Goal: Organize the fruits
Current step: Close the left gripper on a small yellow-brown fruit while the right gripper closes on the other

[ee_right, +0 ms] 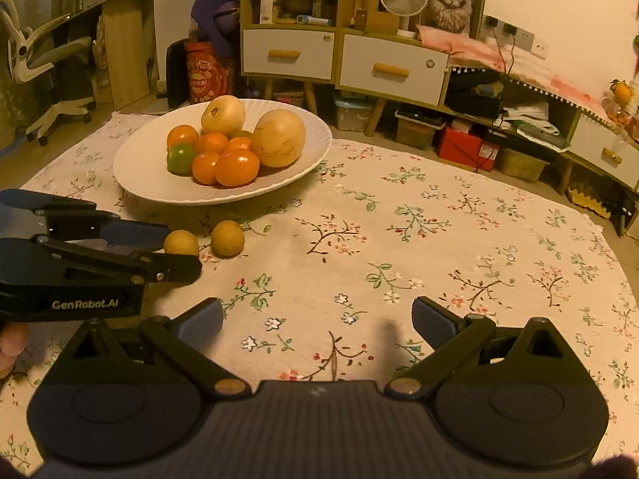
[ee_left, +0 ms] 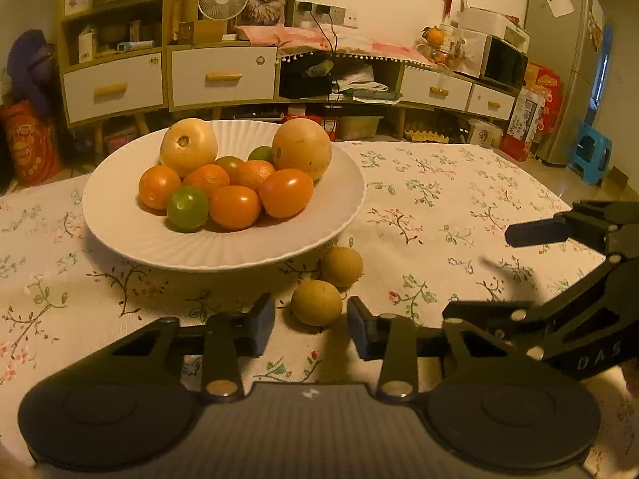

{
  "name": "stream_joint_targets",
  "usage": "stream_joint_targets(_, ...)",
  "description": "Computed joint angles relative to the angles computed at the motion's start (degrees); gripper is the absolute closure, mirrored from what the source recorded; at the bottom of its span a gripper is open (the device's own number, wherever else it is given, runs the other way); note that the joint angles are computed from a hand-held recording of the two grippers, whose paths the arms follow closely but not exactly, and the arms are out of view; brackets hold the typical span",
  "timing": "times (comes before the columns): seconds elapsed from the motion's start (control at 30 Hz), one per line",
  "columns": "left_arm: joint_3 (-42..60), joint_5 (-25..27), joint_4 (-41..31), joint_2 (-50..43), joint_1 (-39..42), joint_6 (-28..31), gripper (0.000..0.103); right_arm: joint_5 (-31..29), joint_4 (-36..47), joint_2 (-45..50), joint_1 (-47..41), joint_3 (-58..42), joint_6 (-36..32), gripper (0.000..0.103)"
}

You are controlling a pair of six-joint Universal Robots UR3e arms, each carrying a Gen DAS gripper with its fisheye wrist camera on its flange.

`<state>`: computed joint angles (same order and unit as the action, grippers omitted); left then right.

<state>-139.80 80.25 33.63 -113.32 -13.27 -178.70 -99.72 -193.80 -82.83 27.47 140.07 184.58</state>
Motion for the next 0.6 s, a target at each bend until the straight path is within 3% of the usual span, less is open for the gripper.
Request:
stream_joint_targets(0.1,0.26,-0.85,-0.61,0.06,0.26,0.19,0.08,0.11,0.36,0.46,0.36,-0.71,-0.21,0.002)
stream_joint_targets(0.37,-1.02,1.35,-6.76,5.29,0.51,2.31,0.081,1.37,2.24,2.73,0.94,-3.91,2.23,0.012)
stream_joint_targets(0.6,-4.15,0.56,-7.13,7.96,3.6,2.43,0.081,2.39,2.42,6.03,1.19,-7.94,6.07,0.022)
